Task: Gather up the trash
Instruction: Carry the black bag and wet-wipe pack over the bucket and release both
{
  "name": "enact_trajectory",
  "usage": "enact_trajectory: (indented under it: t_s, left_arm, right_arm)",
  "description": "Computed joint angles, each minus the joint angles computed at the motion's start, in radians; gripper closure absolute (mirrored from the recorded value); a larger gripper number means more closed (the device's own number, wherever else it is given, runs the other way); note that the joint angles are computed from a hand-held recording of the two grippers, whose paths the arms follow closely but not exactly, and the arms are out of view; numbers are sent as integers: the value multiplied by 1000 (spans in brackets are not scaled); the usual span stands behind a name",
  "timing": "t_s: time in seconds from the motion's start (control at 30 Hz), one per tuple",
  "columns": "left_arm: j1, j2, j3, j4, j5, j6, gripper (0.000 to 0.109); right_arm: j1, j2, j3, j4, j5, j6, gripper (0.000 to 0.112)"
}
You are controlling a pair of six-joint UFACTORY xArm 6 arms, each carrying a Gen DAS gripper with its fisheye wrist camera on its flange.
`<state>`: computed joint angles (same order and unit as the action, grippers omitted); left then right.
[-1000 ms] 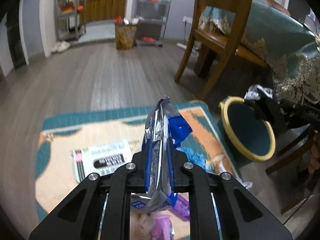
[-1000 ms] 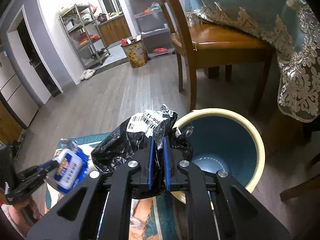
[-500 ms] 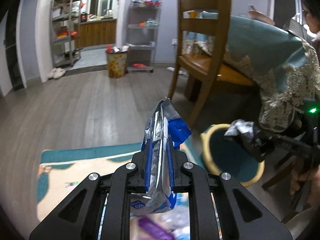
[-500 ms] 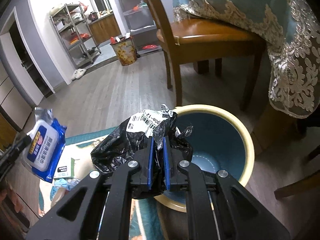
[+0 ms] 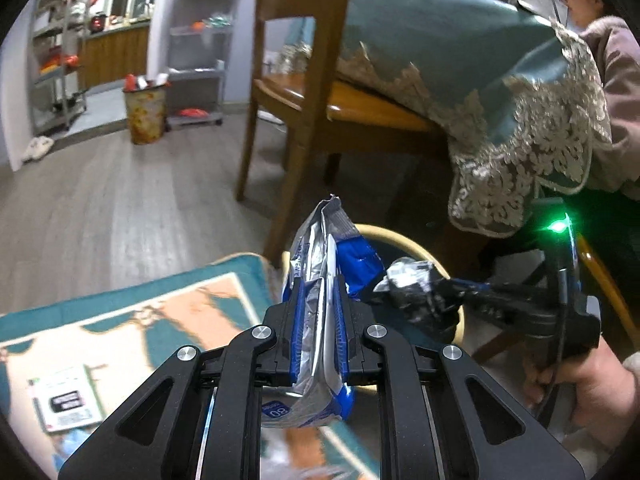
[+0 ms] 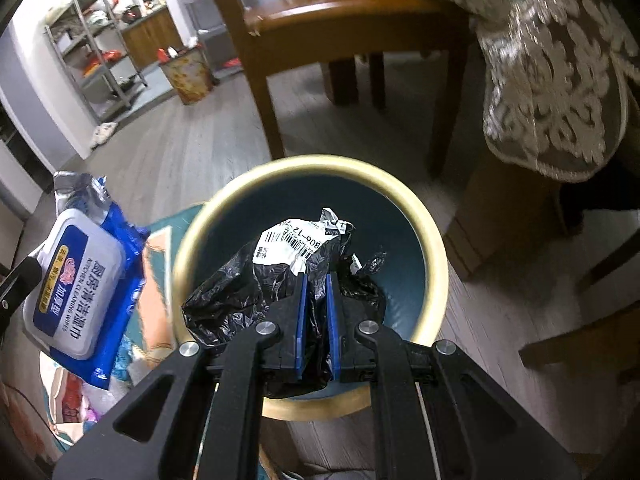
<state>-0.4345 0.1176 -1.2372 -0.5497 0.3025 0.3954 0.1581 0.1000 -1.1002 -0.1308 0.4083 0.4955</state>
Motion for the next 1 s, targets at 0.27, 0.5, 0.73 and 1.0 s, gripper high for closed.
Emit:
enact_trajectory:
  t_s: [0.27, 0.5, 0.73, 1.0]
  left_arm:
    - [-36, 107, -77, 9, -14, -5, 93]
    - [-29, 128, -95, -44, 6, 25, 93]
    - [-29, 126, -90, -36, 14, 34, 93]
    - [-40, 126, -96, -98, 41, 117, 93]
  right_arm:
    - [-10, 19, 3, -20, 27, 23, 103]
    - [-8, 30, -6, -55, 19, 46, 103]
    - [-4, 18, 6, -105, 8, 79, 103]
    - [1, 14, 11, -83, 14, 63, 102]
